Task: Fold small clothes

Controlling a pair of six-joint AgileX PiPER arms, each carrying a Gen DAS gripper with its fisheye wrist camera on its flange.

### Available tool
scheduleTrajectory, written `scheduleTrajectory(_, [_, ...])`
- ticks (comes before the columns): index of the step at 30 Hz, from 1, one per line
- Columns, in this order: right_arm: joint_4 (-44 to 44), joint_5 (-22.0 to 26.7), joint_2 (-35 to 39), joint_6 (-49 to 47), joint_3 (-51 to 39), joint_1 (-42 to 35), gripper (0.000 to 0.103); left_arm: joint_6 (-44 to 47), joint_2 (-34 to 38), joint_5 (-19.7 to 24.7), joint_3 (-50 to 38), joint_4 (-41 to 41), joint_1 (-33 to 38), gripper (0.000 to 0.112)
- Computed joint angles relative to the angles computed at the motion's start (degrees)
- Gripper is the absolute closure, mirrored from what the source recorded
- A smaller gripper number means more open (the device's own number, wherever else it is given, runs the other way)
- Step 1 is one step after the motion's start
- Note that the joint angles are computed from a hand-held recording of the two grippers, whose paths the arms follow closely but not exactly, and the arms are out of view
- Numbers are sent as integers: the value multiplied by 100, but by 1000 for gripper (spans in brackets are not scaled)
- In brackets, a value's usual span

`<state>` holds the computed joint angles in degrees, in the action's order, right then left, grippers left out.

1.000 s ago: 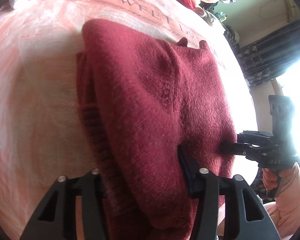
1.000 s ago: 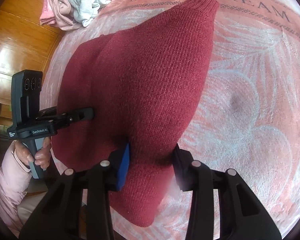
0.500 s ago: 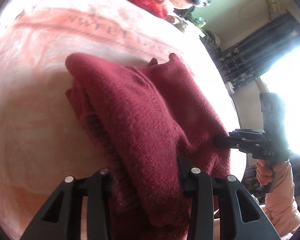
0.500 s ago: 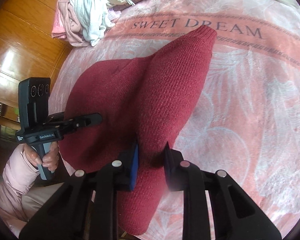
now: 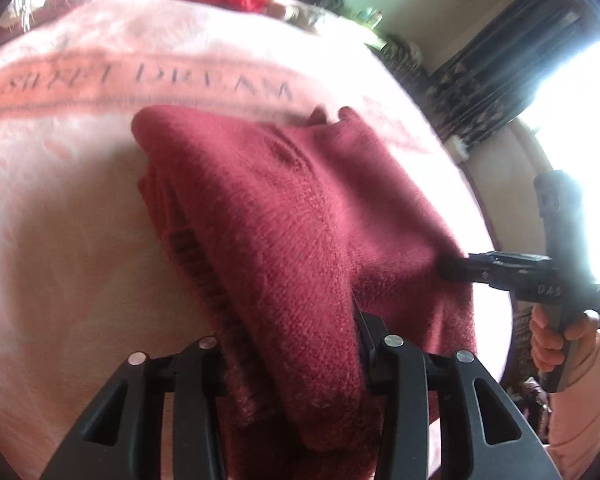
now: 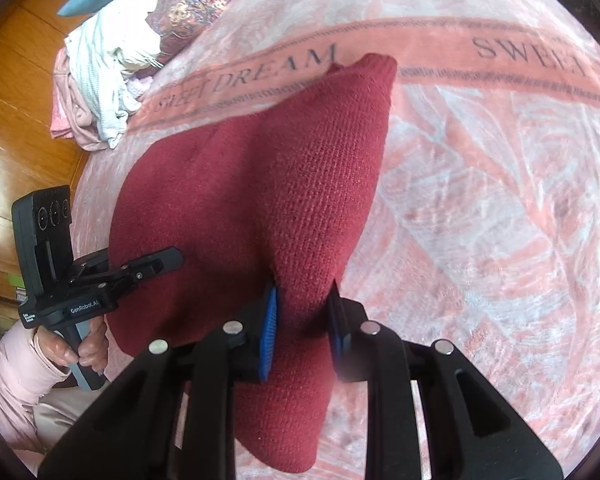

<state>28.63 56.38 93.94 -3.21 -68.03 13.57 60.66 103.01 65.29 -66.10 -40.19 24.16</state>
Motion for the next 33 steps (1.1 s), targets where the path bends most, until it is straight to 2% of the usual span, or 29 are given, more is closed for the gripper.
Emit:
scheduleTrajectory(1, [206,-62,25,-224,175,-125,80,143,-31,-200,174,-17,5,66])
scheduleTrajectory(2, [413,-129,22,-443,331,-232,76,218,-4,-212,202,-6,25,64])
scheduleTrajectory(5, [639,-94,-65,-760,524,-405,67,94,125,-183,170,1,179,48])
scheduleTrajectory(8, [752,187,-433,-876,741,-653,63,48,67,-33,170,150,415,45])
scheduleTrajectory(12, [473,509,-1124,-635,930,-497,63,249,-819,-126,586,212,858,44])
scheduleTrajectory(17, [206,533,-1779,-327,1174,156,70,629,-1610,-684,1167,250,822,43])
scheduleTrajectory(22, [-468,347,-1265,605,1063,967,73,319,-1817,-1094,1374,640,620,41])
scheduleTrajectory(24, [-590,274,-1061,805,1106,1018,74,204,-1805,-1233,1420,786,573,39])
scheduleTrajectory(29, [-486,11,-885,830,1351,904,73,147,-1572,-1940,1721,776,218,31])
scheduleTrajectory(33, [-614,18,-930,1048,1322,992,72,33,-1379,-1952,1672,775,304,26])
